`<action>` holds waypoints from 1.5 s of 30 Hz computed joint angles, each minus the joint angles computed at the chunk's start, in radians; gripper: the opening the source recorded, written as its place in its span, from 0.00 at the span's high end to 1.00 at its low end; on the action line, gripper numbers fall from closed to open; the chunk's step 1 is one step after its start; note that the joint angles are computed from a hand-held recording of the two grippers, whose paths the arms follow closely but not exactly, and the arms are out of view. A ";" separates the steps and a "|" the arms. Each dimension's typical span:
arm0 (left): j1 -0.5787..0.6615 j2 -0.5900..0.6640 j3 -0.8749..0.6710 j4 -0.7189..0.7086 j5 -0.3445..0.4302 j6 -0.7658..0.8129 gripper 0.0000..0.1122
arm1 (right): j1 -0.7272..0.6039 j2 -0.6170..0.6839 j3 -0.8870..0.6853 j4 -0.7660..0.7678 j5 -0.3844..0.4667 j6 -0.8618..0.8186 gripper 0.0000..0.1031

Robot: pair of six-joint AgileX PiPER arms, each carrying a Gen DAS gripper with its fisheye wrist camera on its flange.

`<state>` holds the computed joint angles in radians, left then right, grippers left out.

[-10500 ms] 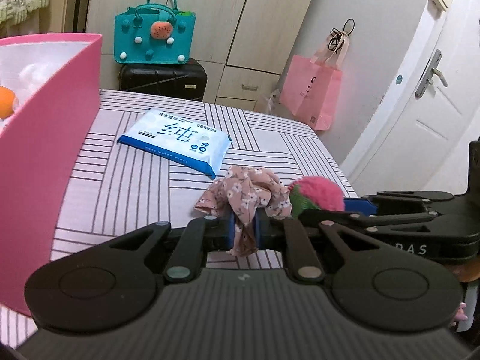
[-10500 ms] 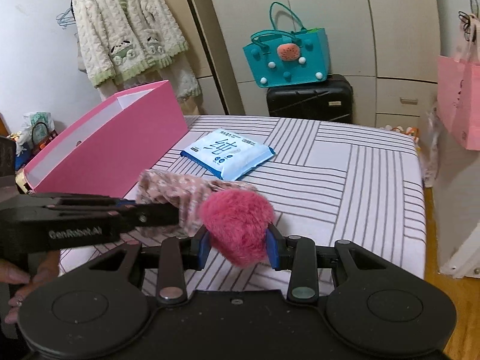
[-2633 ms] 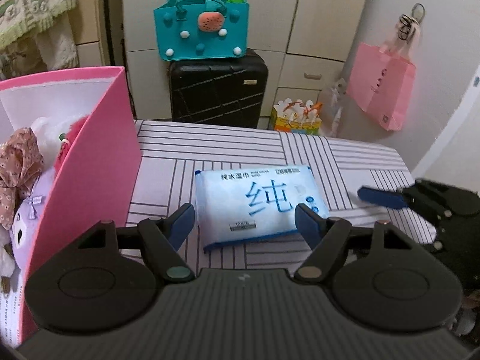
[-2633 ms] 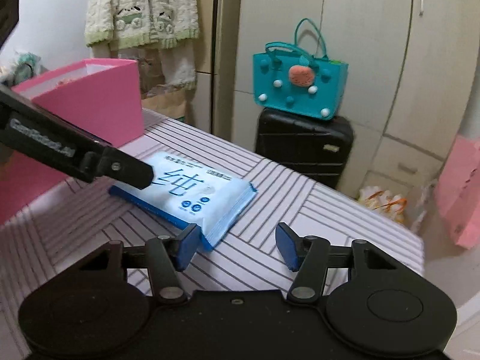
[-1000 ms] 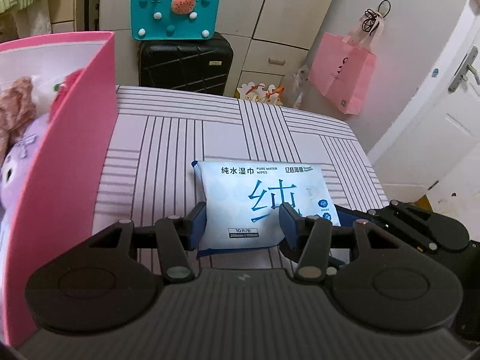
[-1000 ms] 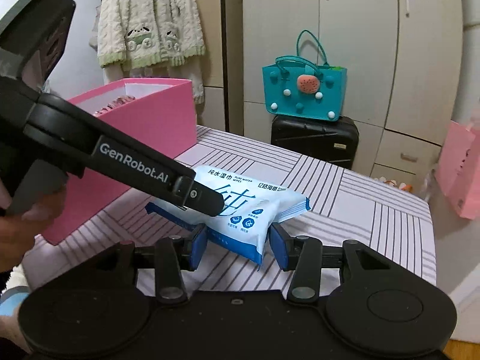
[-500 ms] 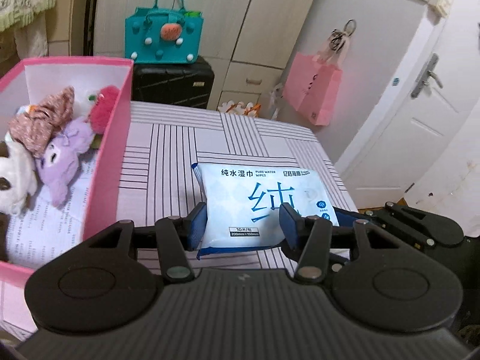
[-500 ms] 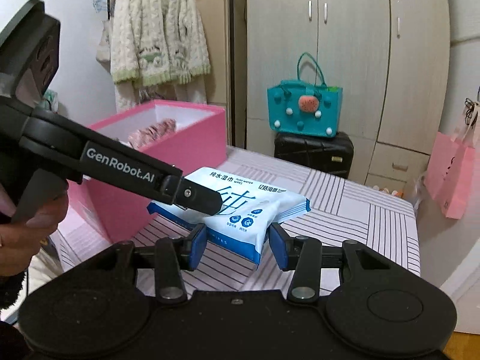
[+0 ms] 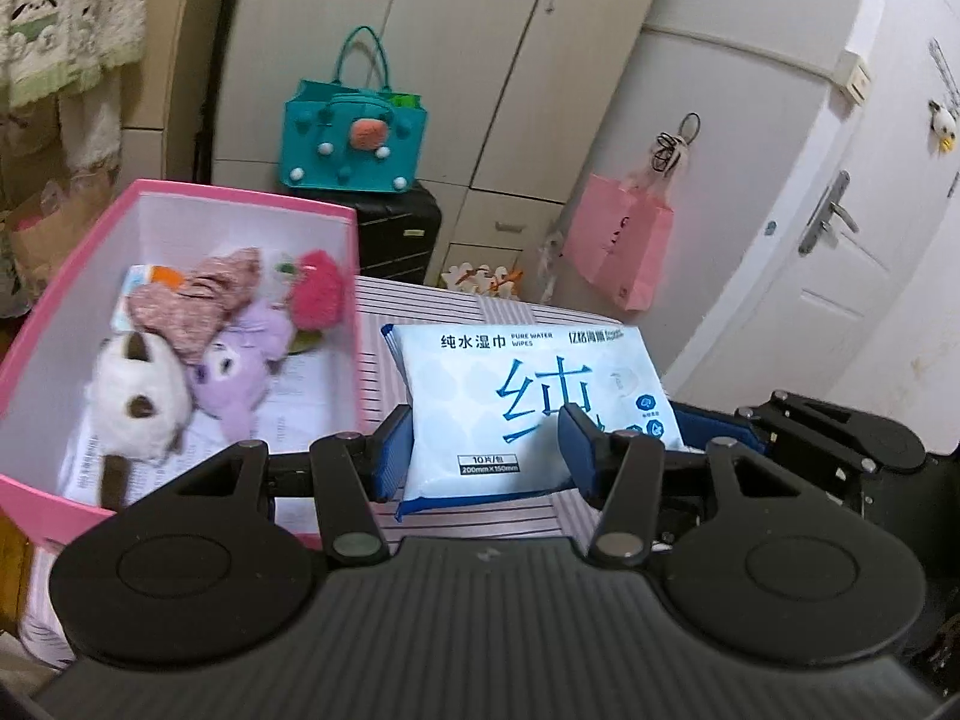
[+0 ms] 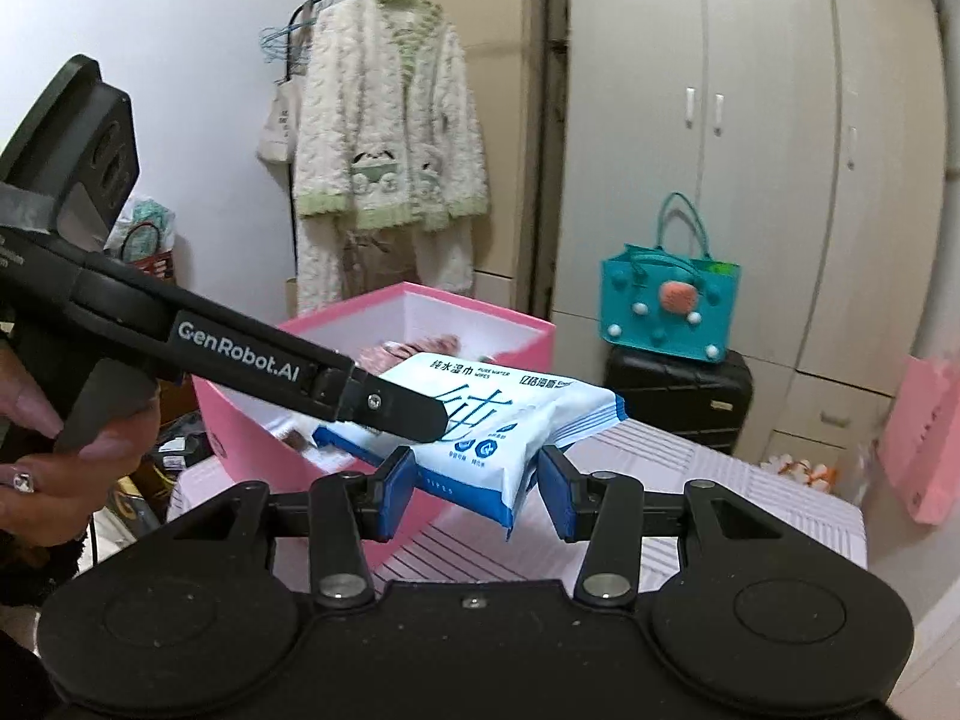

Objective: Organize soft objects
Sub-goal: 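Lift the wet-wipe pack with the left tool and carry it over the box, then lower the wet-wipe pack into the box and open the left tool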

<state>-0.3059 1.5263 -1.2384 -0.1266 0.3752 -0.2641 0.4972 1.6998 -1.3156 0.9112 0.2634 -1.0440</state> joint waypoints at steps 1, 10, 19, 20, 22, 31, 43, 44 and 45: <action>0.023 -0.010 0.004 -0.052 0.009 0.056 0.56 | 0.013 0.012 -0.026 -0.064 -0.001 0.066 0.50; 0.251 -0.023 0.036 -0.490 0.073 0.501 0.53 | 0.107 0.172 -0.293 -0.416 0.085 0.411 0.51; 0.434 0.138 -0.058 -0.733 0.271 0.683 0.53 | 0.132 0.399 -0.699 -0.617 0.376 0.556 0.53; 0.445 0.153 -0.072 -0.729 0.284 0.672 0.53 | 0.134 0.429 -0.752 -0.629 0.414 0.571 0.53; 0.467 0.189 -0.121 -0.711 0.325 0.660 0.52 | 0.134 0.470 -0.823 -0.628 0.470 0.583 0.53; 0.431 0.209 -0.165 -0.500 0.313 0.581 0.52 | 0.131 0.611 -1.047 -0.628 0.608 0.652 0.54; 0.358 0.103 -0.052 -0.237 0.156 0.464 0.51 | 0.115 0.484 -0.781 -0.600 0.416 0.575 0.58; 0.358 0.086 -0.039 -0.241 0.150 0.470 0.50 | 0.105 0.456 -0.735 -0.560 0.395 0.547 0.57; 0.359 0.071 -0.031 -0.251 0.149 0.480 0.50 | 0.094 0.433 -0.700 -0.516 0.382 0.521 0.57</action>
